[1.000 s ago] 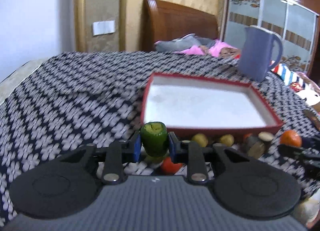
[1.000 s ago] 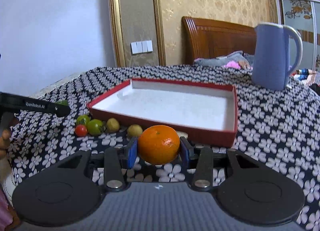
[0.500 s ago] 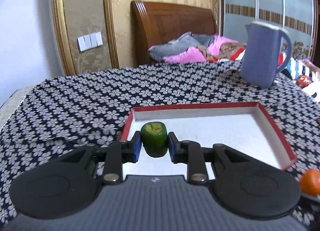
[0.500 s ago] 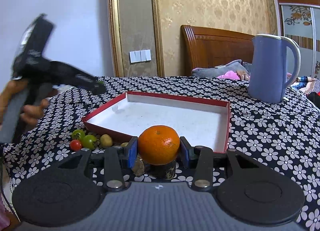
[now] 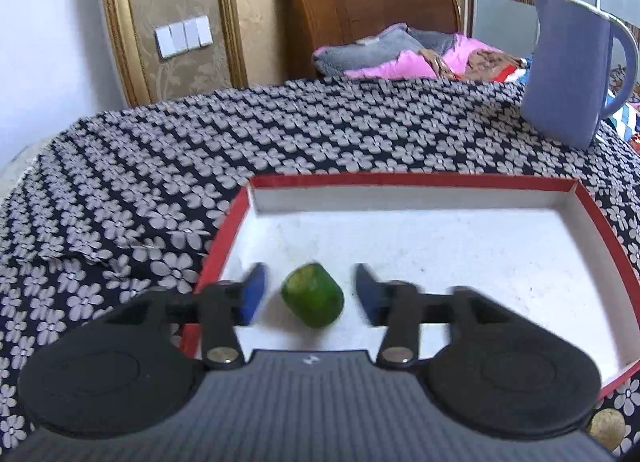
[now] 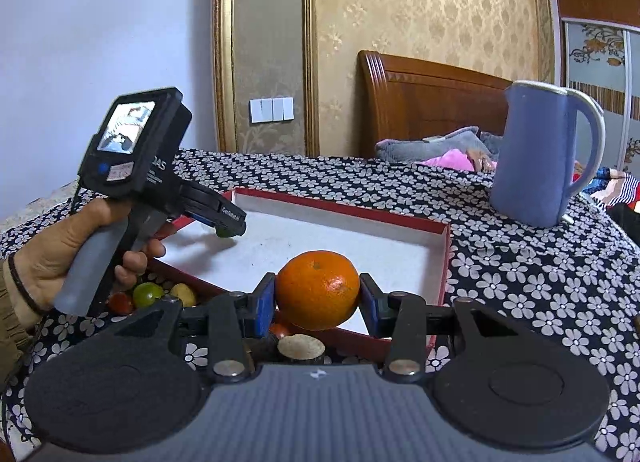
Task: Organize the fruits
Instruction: 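Carry the orange into the tray and open the right gripper while the left gripper withdraws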
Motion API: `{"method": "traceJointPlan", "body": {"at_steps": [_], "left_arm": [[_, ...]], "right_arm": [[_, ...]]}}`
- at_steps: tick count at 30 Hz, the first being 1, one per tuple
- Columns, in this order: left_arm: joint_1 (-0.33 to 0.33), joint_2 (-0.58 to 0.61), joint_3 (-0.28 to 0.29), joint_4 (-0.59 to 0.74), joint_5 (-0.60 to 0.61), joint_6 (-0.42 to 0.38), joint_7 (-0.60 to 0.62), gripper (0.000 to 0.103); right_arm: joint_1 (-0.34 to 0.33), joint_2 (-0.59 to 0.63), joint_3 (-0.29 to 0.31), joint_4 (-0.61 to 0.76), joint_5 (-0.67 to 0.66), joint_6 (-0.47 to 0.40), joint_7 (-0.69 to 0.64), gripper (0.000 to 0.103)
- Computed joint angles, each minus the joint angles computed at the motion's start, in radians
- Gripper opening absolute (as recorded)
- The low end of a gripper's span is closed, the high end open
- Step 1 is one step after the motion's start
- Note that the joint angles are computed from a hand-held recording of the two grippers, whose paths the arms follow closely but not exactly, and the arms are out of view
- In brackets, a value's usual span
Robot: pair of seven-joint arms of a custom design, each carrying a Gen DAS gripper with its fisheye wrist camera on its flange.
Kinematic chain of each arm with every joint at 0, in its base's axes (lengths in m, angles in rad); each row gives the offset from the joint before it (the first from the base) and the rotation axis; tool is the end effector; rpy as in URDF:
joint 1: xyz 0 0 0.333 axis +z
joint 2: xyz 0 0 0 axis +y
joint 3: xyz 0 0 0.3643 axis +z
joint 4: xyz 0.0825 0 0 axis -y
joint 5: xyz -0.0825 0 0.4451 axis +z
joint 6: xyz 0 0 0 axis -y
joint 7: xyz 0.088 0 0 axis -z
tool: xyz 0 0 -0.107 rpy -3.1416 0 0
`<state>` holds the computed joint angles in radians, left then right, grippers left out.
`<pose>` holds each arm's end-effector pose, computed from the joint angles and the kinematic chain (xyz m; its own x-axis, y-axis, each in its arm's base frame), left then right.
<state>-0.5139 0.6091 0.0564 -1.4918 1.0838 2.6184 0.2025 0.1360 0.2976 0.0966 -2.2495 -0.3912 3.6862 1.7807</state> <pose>0.7269 -0.3910 0.3708 0.0966 -0.9917 -0.0850 -0.6304 0.0052 -0.7762 0.6017 0.1901 0.3664 0.4470 -0.8945 0.0000 -0.3877 -0.1937 -0.9012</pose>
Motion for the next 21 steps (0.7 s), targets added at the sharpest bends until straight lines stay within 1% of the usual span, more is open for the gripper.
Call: {"method": "traceJointPlan", "body": {"at_steps": [2, 4, 5, 6, 8, 10, 12, 15, 17, 19, 21], "left_arm": [[-0.018, -0.018, 0.015, -0.016, 0.036, -0.01, -0.03, 0.058], [-0.021, -0.041, 0.012, -0.038, 0.06, -0.018, -0.053, 0.06], [-0.023, -0.059, 0.008, -0.057, 0.068, -0.03, -0.07, 0.064], [-0.023, -0.074, 0.003, -0.073, 0.076, -0.046, -0.087, 0.071], [-0.036, -0.113, -0.004, -0.121, 0.118, -0.093, -0.156, 0.08], [-0.053, -0.157, -0.011, -0.181, 0.183, -0.137, -0.236, 0.083], [-0.066, -0.196, -0.023, -0.236, 0.249, -0.178, -0.315, 0.094], [-0.081, -0.248, -0.052, -0.318, 0.335, -0.241, -0.44, 0.097], [-0.074, -0.271, -0.08, -0.359, 0.356, -0.257, -0.496, 0.099], [-0.055, -0.287, -0.108, -0.391, 0.368, -0.246, -0.537, 0.099], [-0.036, -0.3, -0.136, -0.419, 0.37, -0.244, -0.563, 0.099]], "right_arm": [[-0.007, 0.01, 0.006, 0.017, -0.013, -0.014, 0.014, 0.042], [-0.004, 0.02, 0.006, 0.035, -0.006, -0.033, 0.011, 0.042], [-0.003, 0.027, 0.006, 0.047, -0.002, -0.043, 0.007, 0.042], [-0.004, 0.033, 0.007, 0.059, 0.001, -0.05, 0.006, 0.042], [0.005, 0.05, 0.004, 0.09, 0.019, -0.072, -0.011, 0.042], [0.018, 0.072, -0.002, 0.13, 0.053, -0.101, -0.036, 0.042], [0.012, 0.098, 0.006, 0.175, 0.073, -0.135, -0.04, 0.042], [0.001, 0.143, 0.021, 0.243, 0.102, -0.172, -0.042, 0.043], [0.036, 0.176, -0.008, 0.292, 0.158, -0.197, -0.069, 0.043], [0.058, 0.209, -0.025, 0.34, 0.206, -0.232, -0.089, 0.043], [0.096, 0.243, -0.06, 0.386, 0.269, -0.261, -0.107, 0.043]]}}
